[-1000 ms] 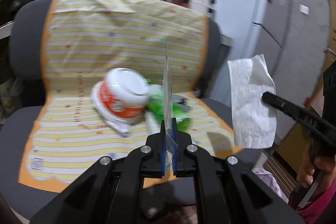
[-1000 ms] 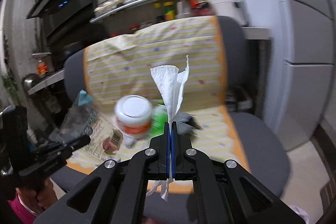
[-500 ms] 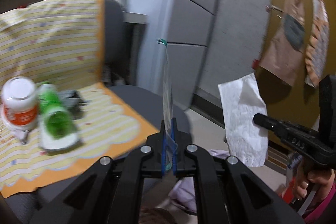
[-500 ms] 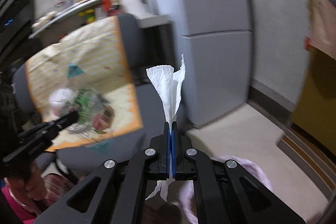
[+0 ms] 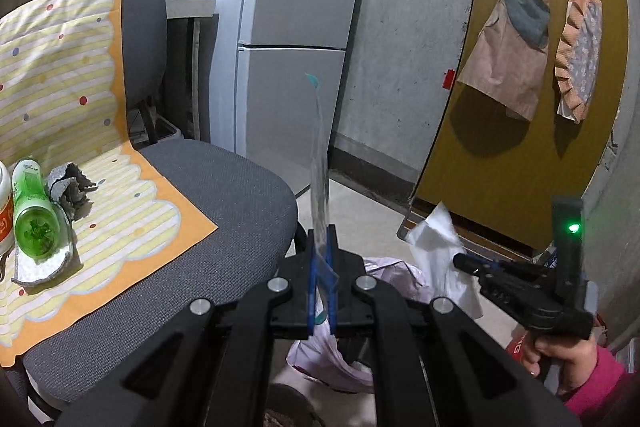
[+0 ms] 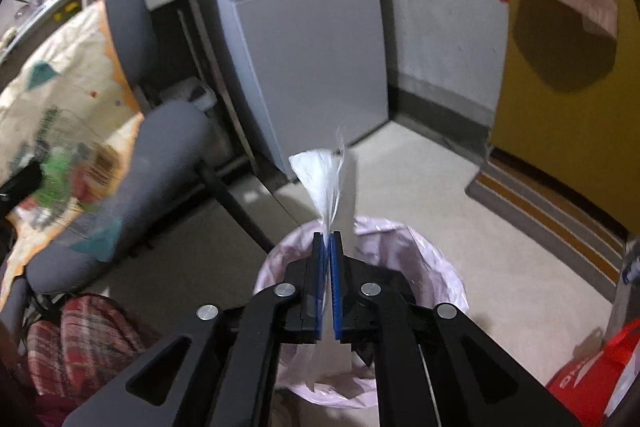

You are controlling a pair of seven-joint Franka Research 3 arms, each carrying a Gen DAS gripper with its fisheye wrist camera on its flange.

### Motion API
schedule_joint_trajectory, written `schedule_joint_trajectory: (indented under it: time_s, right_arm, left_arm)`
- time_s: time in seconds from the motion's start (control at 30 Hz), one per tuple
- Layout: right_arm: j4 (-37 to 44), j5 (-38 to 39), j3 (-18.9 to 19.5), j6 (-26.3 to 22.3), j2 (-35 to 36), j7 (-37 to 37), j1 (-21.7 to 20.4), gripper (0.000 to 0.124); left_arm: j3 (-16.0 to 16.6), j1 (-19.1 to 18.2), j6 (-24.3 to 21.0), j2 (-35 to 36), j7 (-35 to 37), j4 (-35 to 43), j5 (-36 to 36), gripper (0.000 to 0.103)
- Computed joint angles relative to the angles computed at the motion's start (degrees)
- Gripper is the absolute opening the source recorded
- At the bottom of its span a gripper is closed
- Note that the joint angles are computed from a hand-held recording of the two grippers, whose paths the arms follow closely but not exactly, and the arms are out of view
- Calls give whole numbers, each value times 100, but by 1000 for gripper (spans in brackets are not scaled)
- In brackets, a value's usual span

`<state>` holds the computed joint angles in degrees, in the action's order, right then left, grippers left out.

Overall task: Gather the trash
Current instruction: 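Carry the tissue into the bin and open the right tool while the left carries the strip, then lower the clear strip into the bin and open the left tool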

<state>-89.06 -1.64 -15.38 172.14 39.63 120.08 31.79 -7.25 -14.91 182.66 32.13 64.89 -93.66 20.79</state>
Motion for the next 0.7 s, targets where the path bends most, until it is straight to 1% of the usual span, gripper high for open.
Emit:
schedule_joint_trajectory:
  time_s: [0.07,0.13,0.23,0.3,0.37,0.43,0.5,0.53,0.67,0.7]
  right_arm:
    - [133,75,71,-135,98,23,-89,14]
    - [135,62,59,-194,100,64,-98,15]
    - [82,-26,-74,-123,48,187,-3,16]
    - [-63,-80,-205,57,-55,292,96,16]
    - [-151,-107,-378,248,-123,395,224,16]
    - [-273,-118,-653,482,-199,517,446,16]
    - [-355,-70,-870,649,-248,545,622,16]
    - [-397,-30,-973,729,-268,543,706,16]
    - [-634,245,-1290,1062,-389,440,973,16]
    - [-687,318,-1386,1121,-407,410,1052,16]
  left_arm:
    - [22,-16,-45,6,-9,13,-5,2]
    - [-52,45,-94,27,23,29,-21,2]
    - [-230,182,-132,53,117,34,-57,2]
    - [-363,275,-147,75,217,39,-79,2]
    - [-553,400,-182,116,377,62,-107,2]
    - [-829,578,-231,184,611,97,-151,2]
    - [-1011,669,-288,262,842,167,-188,2]
    - [-1252,803,-372,363,1068,268,-213,2]
    - [-1666,920,-644,693,1701,657,-418,2]
    - [-1820,957,-763,834,1919,829,-479,2]
